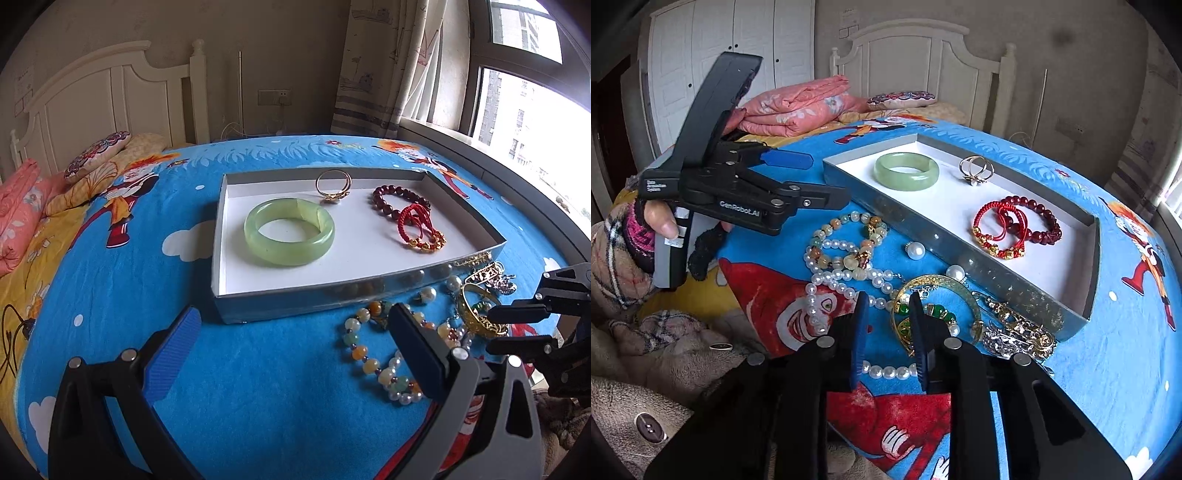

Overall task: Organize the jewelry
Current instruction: 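Grasp the gold bangle with the right gripper while the left grasps a multicolour bead bracelet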

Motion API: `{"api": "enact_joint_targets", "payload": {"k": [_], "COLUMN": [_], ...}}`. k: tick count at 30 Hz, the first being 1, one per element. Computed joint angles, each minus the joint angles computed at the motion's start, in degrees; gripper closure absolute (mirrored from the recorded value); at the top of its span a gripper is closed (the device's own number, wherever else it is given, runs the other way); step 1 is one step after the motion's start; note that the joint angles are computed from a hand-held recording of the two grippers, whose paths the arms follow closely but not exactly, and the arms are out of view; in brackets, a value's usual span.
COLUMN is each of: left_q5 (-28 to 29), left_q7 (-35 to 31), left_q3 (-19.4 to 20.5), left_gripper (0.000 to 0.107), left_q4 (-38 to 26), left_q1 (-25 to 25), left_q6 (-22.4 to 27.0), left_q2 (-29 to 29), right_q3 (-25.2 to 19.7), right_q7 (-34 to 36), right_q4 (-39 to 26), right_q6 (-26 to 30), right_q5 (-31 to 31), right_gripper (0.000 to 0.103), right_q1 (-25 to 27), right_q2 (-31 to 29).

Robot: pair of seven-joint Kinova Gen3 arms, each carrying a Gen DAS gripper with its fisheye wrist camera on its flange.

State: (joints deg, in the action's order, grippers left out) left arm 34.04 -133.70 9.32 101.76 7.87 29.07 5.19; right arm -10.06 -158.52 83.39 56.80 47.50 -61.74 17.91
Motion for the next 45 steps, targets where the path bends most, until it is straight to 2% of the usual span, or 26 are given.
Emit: {"api": "enact_joint_targets", "payload": {"k": [3, 6, 8, 11, 13, 15, 17, 19, 21, 23, 26, 30, 34, 38, 45], "left_q5": [-0.1, 2.4, 4.6, 4.8, 5.9, 7.3, 6.4, 4.7, 2.8, 0.2, -3.6, -4.3, -5.0, 0.2, 5.1], "left_q7": [-1.5, -5.1, -7.6, -8.7, -10.0, -11.4, -10.9, -10.1, -8.8, -6.7, -3.7, -2.8, -2.8, -6.3, -9.9], "left_q3": [0.2, 0.0, -0.5, -1.0, -1.3, -1.6, -1.3, -0.8, -0.3, 0.3, 1.0, 1.7, 2.3, 2.1, 0.1], "left_gripper": [0.007, 0.007, 0.007, 0.007, 0.007, 0.007, 0.008, 0.020, 0.038, 0.047, 0.055, 0.076, 0.089, 0.091, 0.091], "left_q4": [1.4, 2.5, 2.8, 2.9, 2.8, 2.2, 1.4, 0.5, -0.7, -1.8, -3.1, -5.2, -4.6, -3.5, -3.7], "left_q1": [0.4, 0.3, 0.3, 1.2, 1.5, 1.6, 2.2, 3.0, 3.7, 4.6, 5.9, 5.7, 5.8, 3.9, 2.5], "left_q6": [-0.5, 0.5, 1.8, 2.5, 3.6, 5.5, 7.0, 8.0, 9.2, 9.8, 9.7, 12.2, 11.2, 10.8, 12.0], "left_q2": [-1.2, -2.4, -3.0, -3.8, -3.9, -3.7, -3.3, -2.8, -1.9, -1.0, 0.5, 2.4, 2.3, 0.7, -2.1], "right_q3": [0.1, 0.6, 1.0, 2.0, 1.4, 1.1, 0.9, 0.5, 0.2, -0.1, -0.5, -1.2, -1.6, -1.9, -2.3], "right_q7": [1.9, 3.4, 3.2, -0.1, -1.7, -2.5, -4.2, -5.4, -6.4, -7.5, -9.1, -10.4, -11.0, -11.8, -12.6], "right_q4": [-1.6, -3.3, -3.2, -1.9, -0.7, -0.6, 0.1, 0.6, 0.9, 1.6, 2.6, 3.5, 3.9, 4.3, 4.3], "right_q6": [1.7, 3.8, 4.0, 4.6, 3.5, 4.7, 4.8, 4.5, 4.8, 4.5, 4.3, 4.1, 4.1, 4.4, 5.2], "right_q5": [-0.8, -0.8, -0.2, 3.4, 4.1, 5.1, 6.0, 6.7, 7.5, 8.0, 8.7, 9.6, 10.3, 10.9, 12.1], "right_gripper": [0.087, 0.088, 0.096, 0.098, 0.098, 0.098, 0.098, 0.098, 0.098, 0.098, 0.098, 0.098, 0.098, 0.098, 0.098], "right_q1": [0.0, -0.6, -1.2, -3.2, -2.7, -2.8, -2.6, -2.3, -2.2, -1.8, -1.4, -0.9, -0.8, -0.6, -0.9], "right_q2": [1.0, 2.4, 2.5, 1.8, 0.6, 0.4, 0.0, -0.3, -0.6, -1.0, -1.6, -2.1, -2.3, -2.6, -2.6]}}
